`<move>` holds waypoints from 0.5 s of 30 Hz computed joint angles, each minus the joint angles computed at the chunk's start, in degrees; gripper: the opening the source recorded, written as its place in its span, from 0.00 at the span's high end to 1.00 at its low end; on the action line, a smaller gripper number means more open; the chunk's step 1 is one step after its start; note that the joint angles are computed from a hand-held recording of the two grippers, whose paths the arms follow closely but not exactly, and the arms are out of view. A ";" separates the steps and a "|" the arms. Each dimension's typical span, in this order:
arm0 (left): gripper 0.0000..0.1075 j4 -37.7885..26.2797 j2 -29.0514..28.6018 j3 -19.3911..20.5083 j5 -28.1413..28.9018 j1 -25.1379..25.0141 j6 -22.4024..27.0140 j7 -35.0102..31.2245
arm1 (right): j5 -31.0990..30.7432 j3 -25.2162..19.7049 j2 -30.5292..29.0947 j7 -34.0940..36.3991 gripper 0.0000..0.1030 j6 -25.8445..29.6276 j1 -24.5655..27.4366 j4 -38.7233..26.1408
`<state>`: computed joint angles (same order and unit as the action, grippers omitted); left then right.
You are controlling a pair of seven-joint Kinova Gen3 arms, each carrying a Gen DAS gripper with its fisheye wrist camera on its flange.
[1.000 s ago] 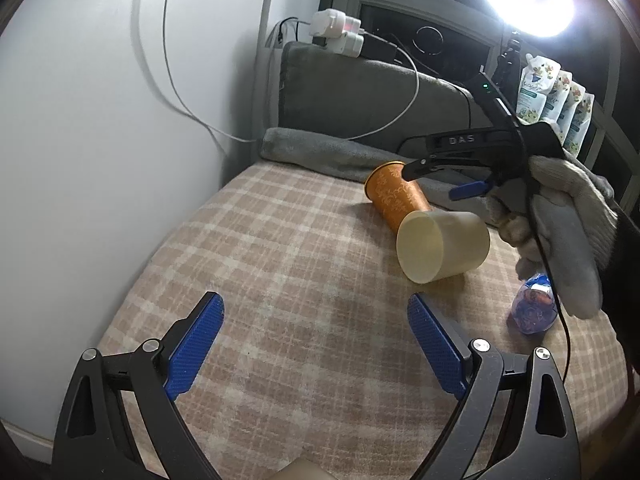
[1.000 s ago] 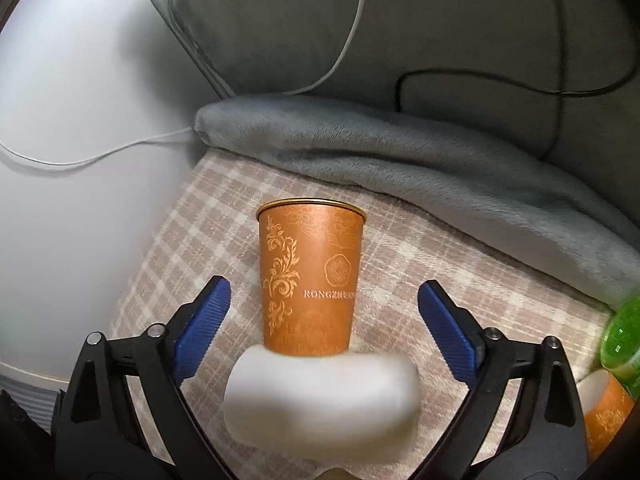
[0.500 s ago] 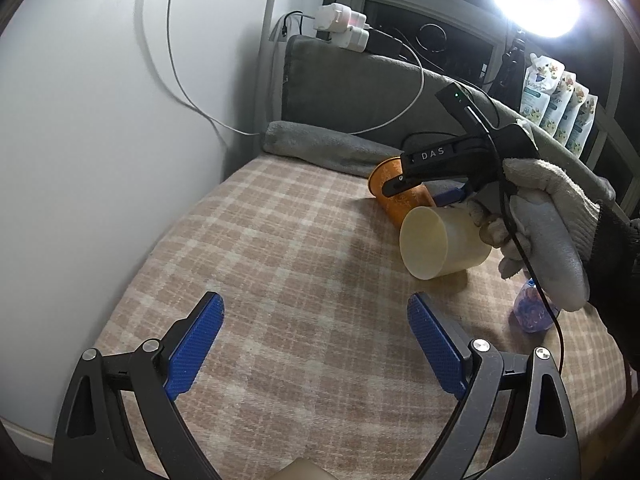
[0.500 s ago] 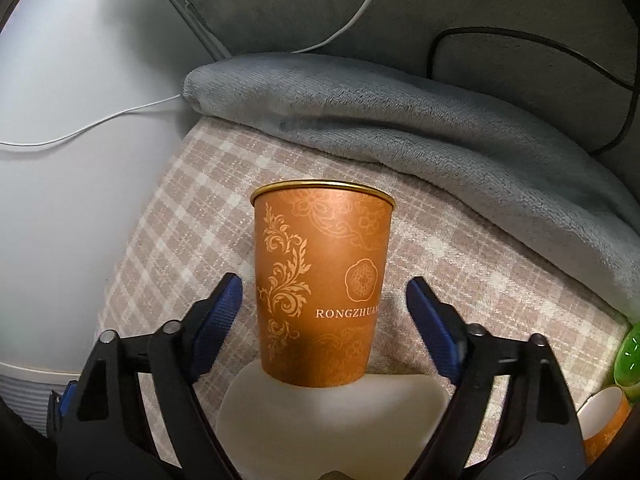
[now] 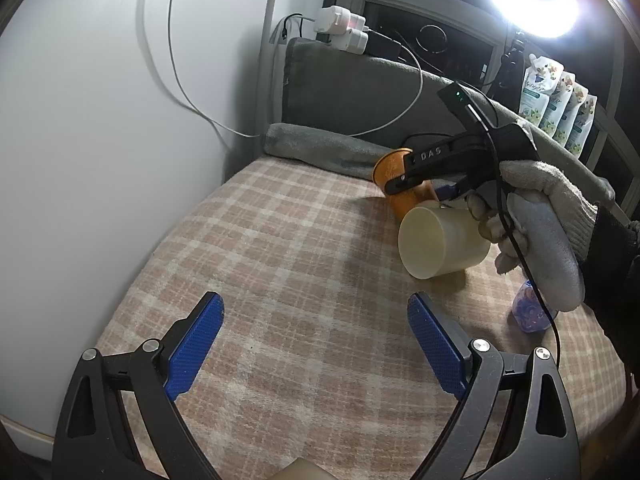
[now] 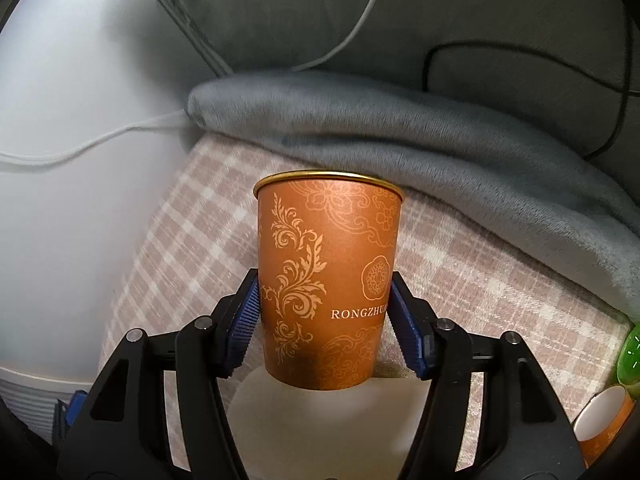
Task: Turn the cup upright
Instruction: 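Close the right gripper around the orange cup's body, then lift the orange cup with the right gripper and rotate it rim-up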
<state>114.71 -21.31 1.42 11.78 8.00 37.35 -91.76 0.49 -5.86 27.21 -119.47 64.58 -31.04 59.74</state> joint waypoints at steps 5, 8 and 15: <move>0.13 -0.04 -0.47 0.72 -0.52 -0.16 0.18 0.81 | 0.02 -0.06 -2.94 -0.45 0.38 -3.35 0.32 2.49; 0.13 -0.14 -0.68 0.91 -0.53 0.17 0.18 0.96 | 0.42 -0.03 -5.34 -1.34 0.38 -5.49 0.50 4.65; 0.13 -0.21 -1.67 2.33 -1.07 1.07 -0.19 1.84 | 1.11 -0.92 -12.30 -2.44 0.38 -8.80 1.35 10.63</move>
